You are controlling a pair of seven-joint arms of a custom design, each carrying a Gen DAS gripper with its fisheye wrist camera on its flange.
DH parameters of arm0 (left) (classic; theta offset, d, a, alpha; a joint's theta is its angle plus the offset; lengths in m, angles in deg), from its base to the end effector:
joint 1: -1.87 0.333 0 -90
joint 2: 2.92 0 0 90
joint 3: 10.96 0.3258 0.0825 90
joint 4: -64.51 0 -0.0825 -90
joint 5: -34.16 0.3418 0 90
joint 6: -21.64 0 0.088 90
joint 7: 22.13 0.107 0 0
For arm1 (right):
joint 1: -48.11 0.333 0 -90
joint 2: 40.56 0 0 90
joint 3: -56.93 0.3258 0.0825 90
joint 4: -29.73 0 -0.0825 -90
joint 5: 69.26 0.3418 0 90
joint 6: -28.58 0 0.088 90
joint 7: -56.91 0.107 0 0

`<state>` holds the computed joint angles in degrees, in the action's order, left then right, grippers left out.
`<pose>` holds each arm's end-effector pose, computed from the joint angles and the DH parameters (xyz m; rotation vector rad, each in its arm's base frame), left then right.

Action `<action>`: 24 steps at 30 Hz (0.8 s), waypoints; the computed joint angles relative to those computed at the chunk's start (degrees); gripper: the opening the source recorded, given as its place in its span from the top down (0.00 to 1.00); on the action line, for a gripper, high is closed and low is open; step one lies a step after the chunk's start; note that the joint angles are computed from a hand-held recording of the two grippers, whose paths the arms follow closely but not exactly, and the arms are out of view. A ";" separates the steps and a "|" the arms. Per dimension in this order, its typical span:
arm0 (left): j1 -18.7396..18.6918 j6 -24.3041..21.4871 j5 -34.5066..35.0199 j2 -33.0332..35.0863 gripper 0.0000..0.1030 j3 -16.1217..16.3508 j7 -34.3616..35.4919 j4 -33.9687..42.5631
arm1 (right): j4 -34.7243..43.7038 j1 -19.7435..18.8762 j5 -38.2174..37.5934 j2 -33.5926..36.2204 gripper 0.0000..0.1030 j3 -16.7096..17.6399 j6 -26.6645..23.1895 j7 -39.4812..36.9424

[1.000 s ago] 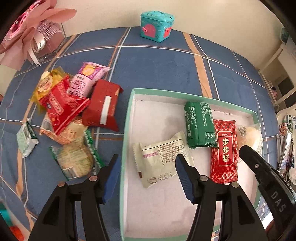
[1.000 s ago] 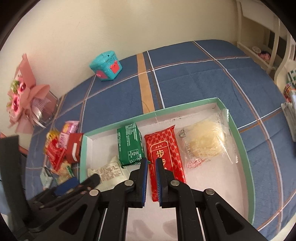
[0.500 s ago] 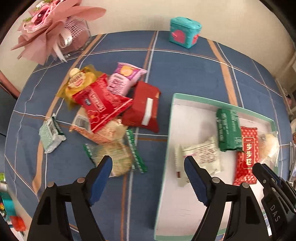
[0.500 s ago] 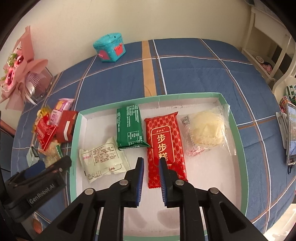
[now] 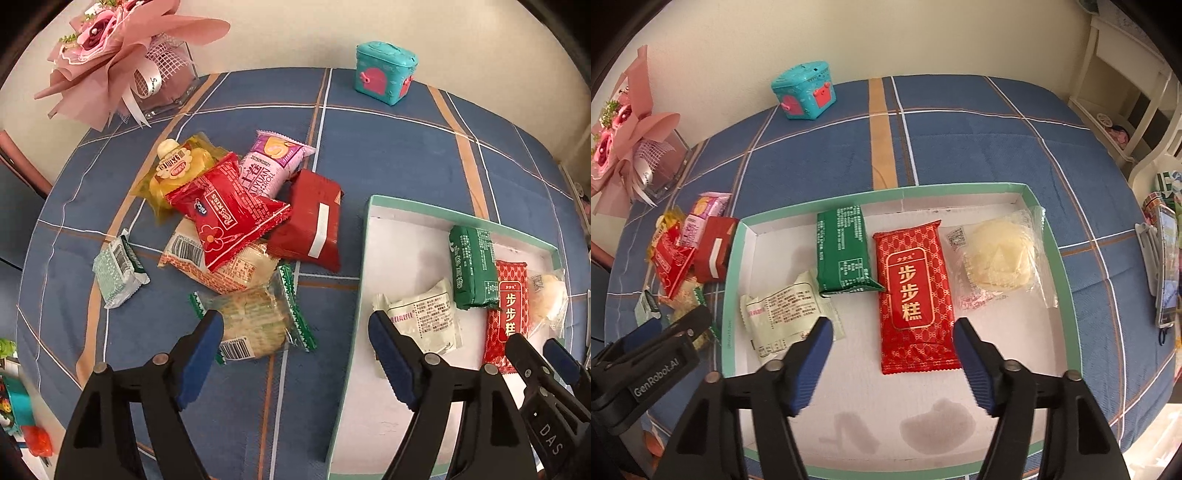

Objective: Organize snacks
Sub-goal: 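Open both tools and withdraw from the tray, then move the left tool to the pale green pack while the right tool approaches the round biscuit pack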

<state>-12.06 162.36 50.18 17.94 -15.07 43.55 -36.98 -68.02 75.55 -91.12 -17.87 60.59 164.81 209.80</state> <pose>0.6131 -0.1942 0.4216 -1.9272 2.0666 -0.3122 0.5634 0.3290 0.4217 -1.6550 2.2993 -0.3820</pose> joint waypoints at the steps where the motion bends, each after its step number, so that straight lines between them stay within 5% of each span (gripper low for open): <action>1: -0.08 0.31 0.36 -0.12 0.21 0.18 -0.23 -0.24 | -0.08 -0.01 0.01 -0.03 0.26 -0.04 -0.02 0.08; 4: -0.14 0.80 0.82 -0.31 0.20 0.45 -1.07 -0.56 | -0.56 -0.11 0.02 -0.24 0.22 -0.14 0.34 0.51; 7: 0.30 1.81 0.53 -0.29 0.02 0.44 -1.16 -0.86 | -0.53 0.02 -0.43 -0.28 0.18 -0.28 -0.08 0.93; 14: 0.34 2.31 0.79 -0.19 0.02 0.58 -1.76 -0.90 | 0.05 0.36 -1.56 0.03 0.00 -0.36 -0.87 1.03; 24: -0.62 4.11 3.41 -0.56 0.02 1.74 -3.96 -1.21 | -0.14 0.47 -2.76 -0.27 0.00 -0.66 -1.07 2.94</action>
<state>-12.68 166.47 53.59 17.38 -13.34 39.59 -38.19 -68.16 76.01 -93.88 -18.13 59.93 163.74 212.75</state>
